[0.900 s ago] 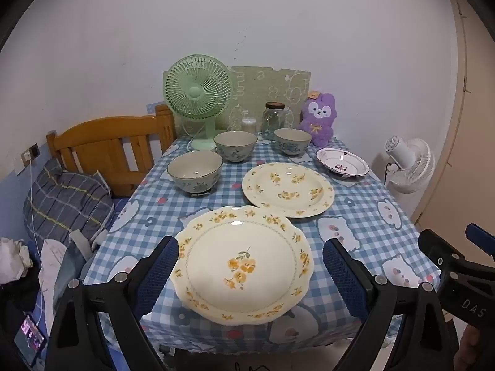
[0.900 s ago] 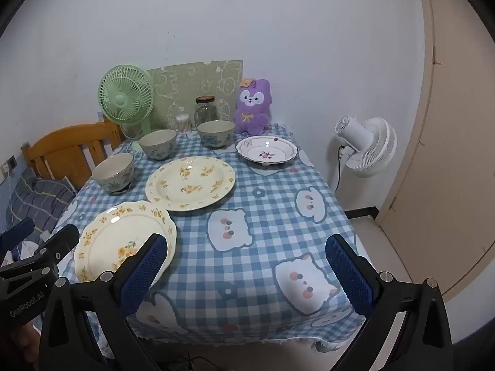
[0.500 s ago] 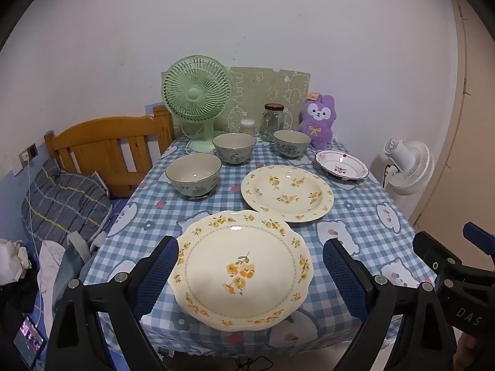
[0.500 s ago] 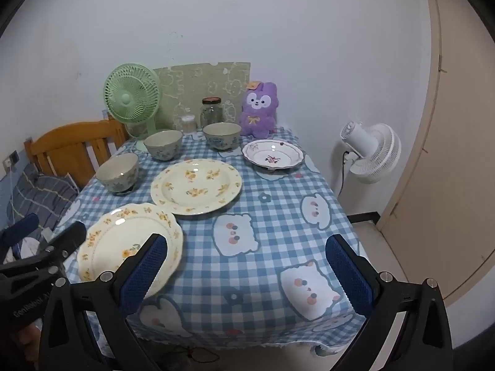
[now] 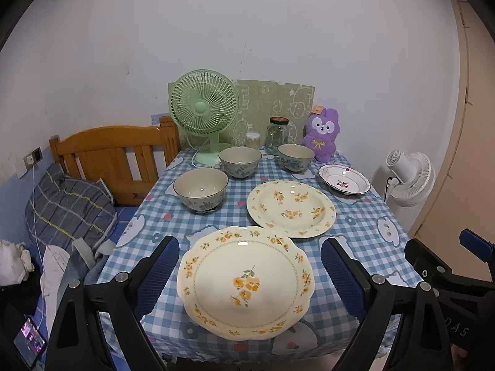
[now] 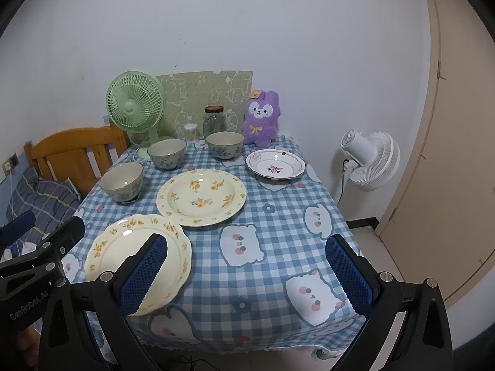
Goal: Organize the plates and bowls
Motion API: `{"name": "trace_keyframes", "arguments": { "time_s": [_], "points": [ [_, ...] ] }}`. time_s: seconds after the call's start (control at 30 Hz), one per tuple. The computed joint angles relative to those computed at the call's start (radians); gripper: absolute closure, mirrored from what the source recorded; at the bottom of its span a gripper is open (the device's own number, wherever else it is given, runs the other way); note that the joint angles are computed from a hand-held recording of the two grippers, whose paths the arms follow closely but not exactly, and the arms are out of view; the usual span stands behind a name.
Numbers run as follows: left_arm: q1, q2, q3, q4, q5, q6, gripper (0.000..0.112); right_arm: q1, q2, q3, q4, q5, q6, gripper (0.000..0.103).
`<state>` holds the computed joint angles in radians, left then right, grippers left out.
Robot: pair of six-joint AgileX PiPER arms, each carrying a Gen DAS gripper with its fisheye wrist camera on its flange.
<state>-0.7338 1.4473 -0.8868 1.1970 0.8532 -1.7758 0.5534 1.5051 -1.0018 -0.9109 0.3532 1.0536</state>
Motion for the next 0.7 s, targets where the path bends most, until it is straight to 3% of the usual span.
{"name": "trace_keyframes", "arguments": {
  "time_s": [0.7],
  "points": [
    [0.016, 0.004, -0.004, 0.005, -0.022, 0.026, 0.019, 0.006, 0.024, -0.023, 0.002, 0.025, 0.011, 0.0]
  ]
}}
